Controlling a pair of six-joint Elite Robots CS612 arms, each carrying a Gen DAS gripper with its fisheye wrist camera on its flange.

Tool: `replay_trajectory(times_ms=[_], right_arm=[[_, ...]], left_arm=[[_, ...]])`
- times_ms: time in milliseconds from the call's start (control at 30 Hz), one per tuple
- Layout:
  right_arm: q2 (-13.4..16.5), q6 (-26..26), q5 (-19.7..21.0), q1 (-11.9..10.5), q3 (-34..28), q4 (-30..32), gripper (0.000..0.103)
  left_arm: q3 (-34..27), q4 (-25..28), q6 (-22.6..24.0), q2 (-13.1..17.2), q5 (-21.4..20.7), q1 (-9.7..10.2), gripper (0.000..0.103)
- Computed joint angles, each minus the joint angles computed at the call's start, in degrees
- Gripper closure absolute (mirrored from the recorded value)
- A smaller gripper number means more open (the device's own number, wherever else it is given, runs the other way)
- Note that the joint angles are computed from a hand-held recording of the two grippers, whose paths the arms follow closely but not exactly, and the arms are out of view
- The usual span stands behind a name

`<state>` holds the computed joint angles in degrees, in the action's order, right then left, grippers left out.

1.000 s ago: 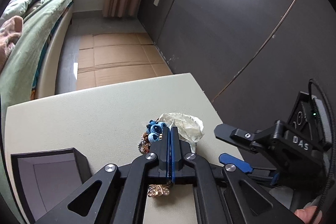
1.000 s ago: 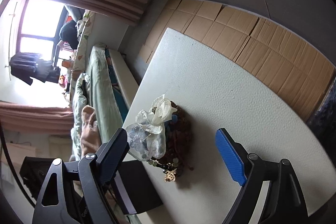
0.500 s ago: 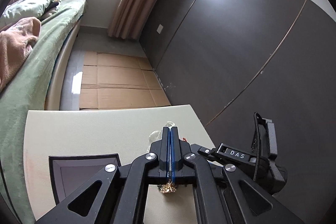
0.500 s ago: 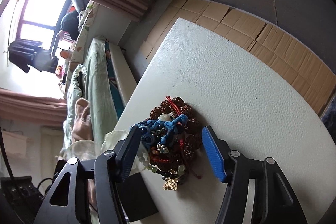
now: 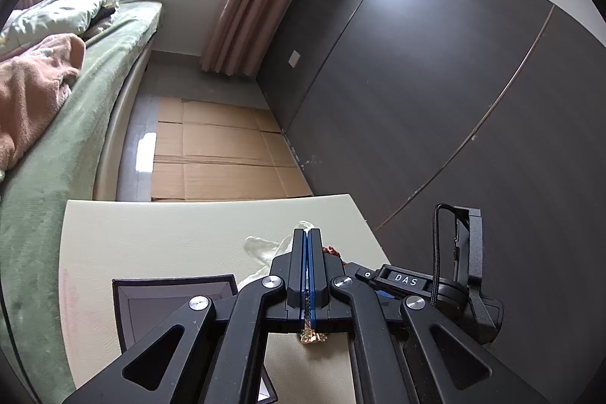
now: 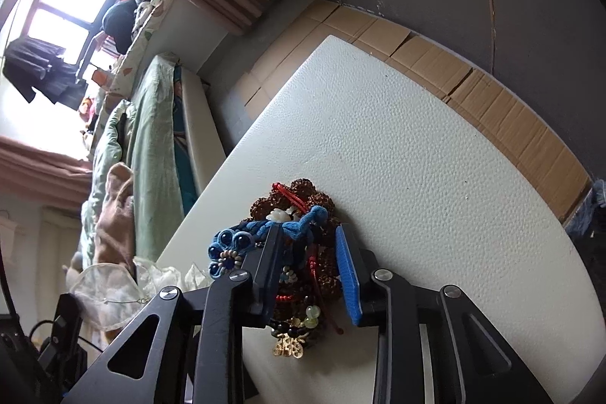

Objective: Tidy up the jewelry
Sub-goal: 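Carry the blue strand with the right tool into the black box and release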

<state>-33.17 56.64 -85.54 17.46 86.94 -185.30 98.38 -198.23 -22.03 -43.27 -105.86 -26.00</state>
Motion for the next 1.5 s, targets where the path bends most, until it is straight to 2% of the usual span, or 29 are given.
replay_trajectory(times_ms=[133, 167, 200, 300, 433, 667, 733, 833, 1000, 1033, 1100, 1133, 1167, 1233, 1367, 1500], right_arm=[[-0.1, -5.8, -3.3, 1.1, -1.6, 4.0, 0.073], [-0.3, -6.5, -4.0, 1.2, -1.5, 4.5, 0.085], [-0.4, -6.1, -3.8, 1.2, -1.0, 3.9, 0.092], [-0.8, -4.5, -2.0, 0.8, 1.1, -0.6, 0.092], [-1.8, -4.3, -2.3, 1.1, 3.8, -8.0, 0.092], [-2.7, -7.9, -2.9, 2.7, 5.7, -19.0, 0.092], [-2.5, -8.1, -2.2, 3.2, 5.3, -20.0, 0.092], [-2.3, -8.8, -1.3, 4.1, 4.6, -20.9, 0.092], [-1.4, -11.2, 1.7, 5.4, 3.0, -23.1, 0.092], [-1.2, -11.8, 2.2, 5.6, 2.5, -23.4, 0.092], [-0.8, -12.7, 3.4, 6.0, 1.7, -24.0, 0.092], [-0.6, -12.9, 4.0, 6.2, 1.2, -24.2, 0.092], [-0.3, -13.0, 4.5, 6.4, 0.7, -24.2, 0.092], [0.1, -13.4, 5.2, 6.6, -0.2, -23.5, 0.092], [1.0, -14.0, 6.2, 7.2, -2.2, -22.0, 0.092], [2.3, -13.8, 9.3, 7.2, -4.4, -21.0, 0.091]], left_arm=[[0.8, -0.4, -0.1, -0.4, 0.7, -0.11, 0.103], [1.1, -0.7, -0.2, -0.6, 0.9, -0.13, 0.103], [1.4, -1.0, -0.3, -0.7, 1.1, -0.11, 0.103], [2.6, -2.3, -0.8, -1.3, 1.5, -0.03, 0.103], [4.5, -4.9, -1.9, -2.3, 2.3, 0.20, 0.103], [7.5, -9.0, -2.9, -3.9, 4.7, 0.50, 0.103], [7.9, -8.5, -3.1, -4.1, 5.3, 0.64, 0.103], [8.3, -6.7, -5.3, -4.4, 8.6, 0.57, 0.103], [7.6, -0.9, -8.1, -4.4, 6.2, 1.86, 0.101], [7.6, -0.4, -7.6, -4.4, 5.8, 2.03, 0.096], [8.0, 0.5, -8.1, -4.6, 6.1, 2.37, 0.070], [8.3, 0.4, -9.2, -4.7, 6.5, 2.52, 0.038], [8.5, -0.2, -10.3, -4.6, 6.7, 2.71, 0.015], [9.1, -3.2, -12.8, -4.3, 7.3, 3.08, 0.011], [9.4, -3.8, -14.4, -4.5, 8.5, 3.71, 0.011], [9.4, -4.0, -15.9, -4.5, 8.9, 4.26, 0.011]])
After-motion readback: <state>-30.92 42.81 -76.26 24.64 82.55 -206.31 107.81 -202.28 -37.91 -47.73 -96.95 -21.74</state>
